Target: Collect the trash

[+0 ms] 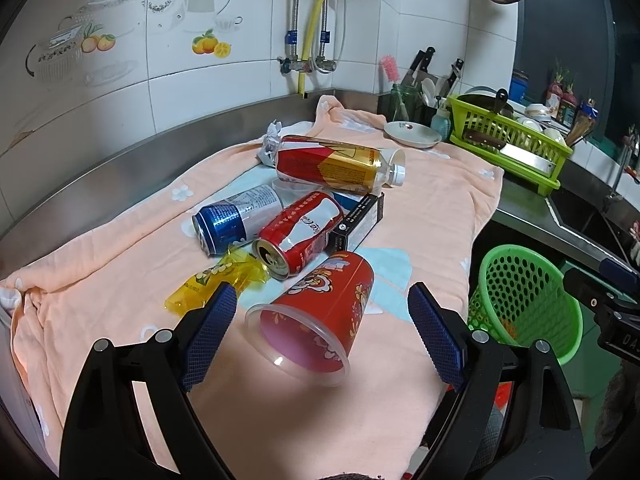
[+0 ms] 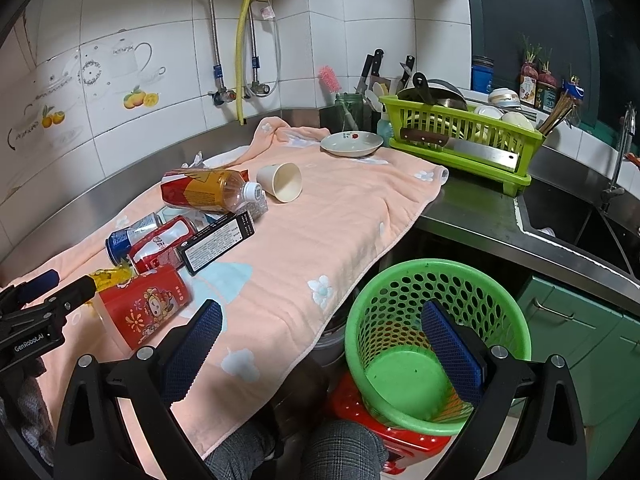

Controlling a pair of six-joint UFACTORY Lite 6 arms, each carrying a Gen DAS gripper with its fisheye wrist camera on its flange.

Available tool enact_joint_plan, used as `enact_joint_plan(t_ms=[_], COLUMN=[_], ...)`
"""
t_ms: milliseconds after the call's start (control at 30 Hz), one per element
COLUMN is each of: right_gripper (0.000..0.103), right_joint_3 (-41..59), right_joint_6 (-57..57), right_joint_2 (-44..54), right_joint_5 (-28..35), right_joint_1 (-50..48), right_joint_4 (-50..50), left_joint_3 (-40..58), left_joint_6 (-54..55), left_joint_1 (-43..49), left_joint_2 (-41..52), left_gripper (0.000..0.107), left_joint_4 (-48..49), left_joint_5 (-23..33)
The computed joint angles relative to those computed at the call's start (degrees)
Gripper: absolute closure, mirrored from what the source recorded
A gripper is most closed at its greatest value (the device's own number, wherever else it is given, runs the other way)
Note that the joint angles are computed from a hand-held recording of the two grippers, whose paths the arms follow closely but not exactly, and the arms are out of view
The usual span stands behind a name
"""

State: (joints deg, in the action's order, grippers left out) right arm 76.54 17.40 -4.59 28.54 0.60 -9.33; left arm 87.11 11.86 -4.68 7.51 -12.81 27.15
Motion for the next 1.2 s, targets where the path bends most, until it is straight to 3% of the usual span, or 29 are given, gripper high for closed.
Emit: enact_joint_plan(t_ms=[1200], right_gripper=[0.006], right_joint_3=[-1.07], right_joint_6=[7.13], right_joint_2=[-0.82], right_joint_5=[-0.18], right_joint_1=[-0.47], right_joint_4=[-6.02], left_joint_3=[2.05], left_joint_6=[-0.61], left_joint_1=[-3.63], left_joint_2=[1.65], left_gripper=[0.021], left_joint_4=[2.05], left_joint_5=[-0.46])
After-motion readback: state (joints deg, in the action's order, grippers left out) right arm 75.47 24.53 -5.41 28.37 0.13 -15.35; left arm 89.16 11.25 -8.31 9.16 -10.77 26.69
